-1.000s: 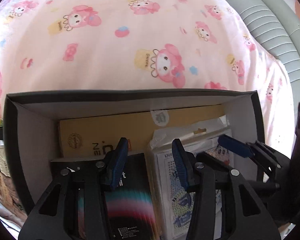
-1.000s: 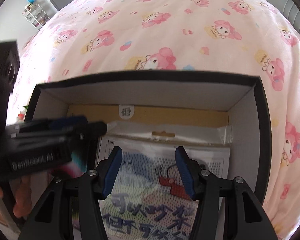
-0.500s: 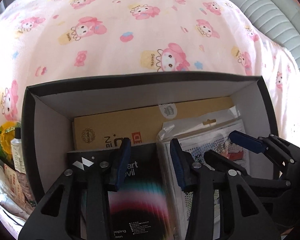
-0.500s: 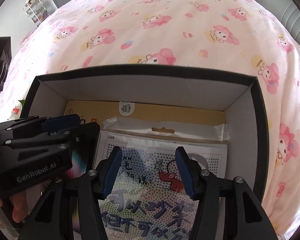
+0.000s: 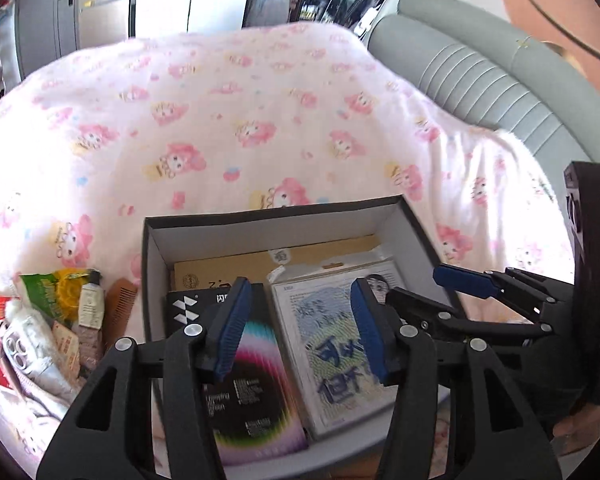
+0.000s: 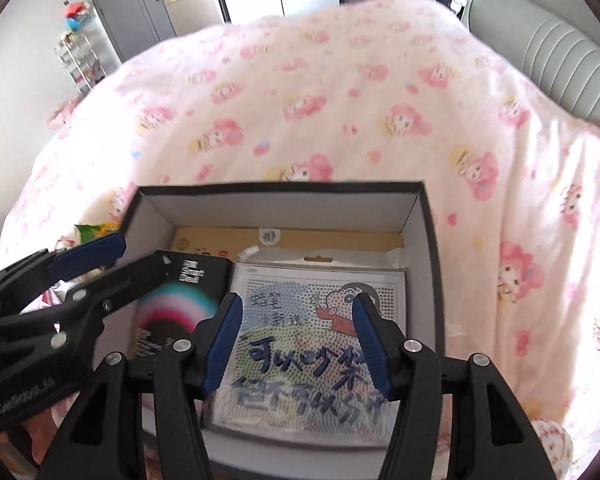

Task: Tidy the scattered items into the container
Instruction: 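Push the Smart Devil box down into the black box with the left tool, then withdraw the left tool and move the right tool toward the clear phone case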

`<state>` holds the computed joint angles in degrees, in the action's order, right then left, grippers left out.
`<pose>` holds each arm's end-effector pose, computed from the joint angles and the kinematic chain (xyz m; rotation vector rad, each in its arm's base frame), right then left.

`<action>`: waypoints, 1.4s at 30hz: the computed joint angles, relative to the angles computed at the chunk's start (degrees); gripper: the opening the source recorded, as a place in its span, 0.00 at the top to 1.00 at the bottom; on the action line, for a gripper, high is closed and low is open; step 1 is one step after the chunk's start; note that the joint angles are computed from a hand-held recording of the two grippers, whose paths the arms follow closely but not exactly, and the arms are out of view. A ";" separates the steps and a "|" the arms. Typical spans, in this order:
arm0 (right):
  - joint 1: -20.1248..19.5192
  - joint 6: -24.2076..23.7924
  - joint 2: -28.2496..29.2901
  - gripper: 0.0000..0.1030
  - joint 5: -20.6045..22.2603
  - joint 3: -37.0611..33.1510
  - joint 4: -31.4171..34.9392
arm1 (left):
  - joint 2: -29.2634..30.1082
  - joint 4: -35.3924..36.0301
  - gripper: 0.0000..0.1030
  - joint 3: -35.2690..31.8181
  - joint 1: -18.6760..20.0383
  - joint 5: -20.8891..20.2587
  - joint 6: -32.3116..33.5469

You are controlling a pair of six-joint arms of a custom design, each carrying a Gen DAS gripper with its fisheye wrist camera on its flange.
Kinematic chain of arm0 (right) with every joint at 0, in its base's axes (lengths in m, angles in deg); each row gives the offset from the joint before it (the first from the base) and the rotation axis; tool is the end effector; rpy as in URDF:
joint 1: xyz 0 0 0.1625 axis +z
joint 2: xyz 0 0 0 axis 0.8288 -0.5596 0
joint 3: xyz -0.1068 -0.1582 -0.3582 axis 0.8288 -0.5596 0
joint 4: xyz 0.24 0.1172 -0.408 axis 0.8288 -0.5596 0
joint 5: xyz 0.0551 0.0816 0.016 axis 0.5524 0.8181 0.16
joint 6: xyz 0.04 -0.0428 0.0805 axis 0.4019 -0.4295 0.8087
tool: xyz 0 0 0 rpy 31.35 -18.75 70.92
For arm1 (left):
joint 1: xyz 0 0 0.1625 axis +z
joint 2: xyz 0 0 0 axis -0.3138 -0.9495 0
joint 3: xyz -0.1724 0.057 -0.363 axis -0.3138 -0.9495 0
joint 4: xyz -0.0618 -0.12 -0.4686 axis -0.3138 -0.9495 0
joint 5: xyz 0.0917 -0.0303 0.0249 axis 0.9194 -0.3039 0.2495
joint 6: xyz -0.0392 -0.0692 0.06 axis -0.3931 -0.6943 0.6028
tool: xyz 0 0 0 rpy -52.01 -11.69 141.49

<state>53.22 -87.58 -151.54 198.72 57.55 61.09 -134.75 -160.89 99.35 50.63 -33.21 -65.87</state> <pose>0.1679 -0.3210 0.2719 -0.2508 -2.2542 0.8269 -0.3523 -0.4179 0.0859 1.1831 2.6231 -0.2924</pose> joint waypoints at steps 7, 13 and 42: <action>9.83 6.62 2.97 0.47 5.49 -0.37 1.89 | -10.07 4.04 0.49 4.38 -3.11 0.85 -3.05; 12.42 5.27 6.98 0.47 5.21 -1.67 0.40 | -16.38 7.28 0.49 7.74 -2.76 2.23 -6.12; -1.23 -10.58 37.11 0.52 -25.45 -26.35 2.37 | -12.16 7.72 0.56 0.05 27.24 -2.22 -4.87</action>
<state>51.98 -98.16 -114.43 173.28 31.20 63.46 -146.90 -153.16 99.40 77.87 -35.43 -70.74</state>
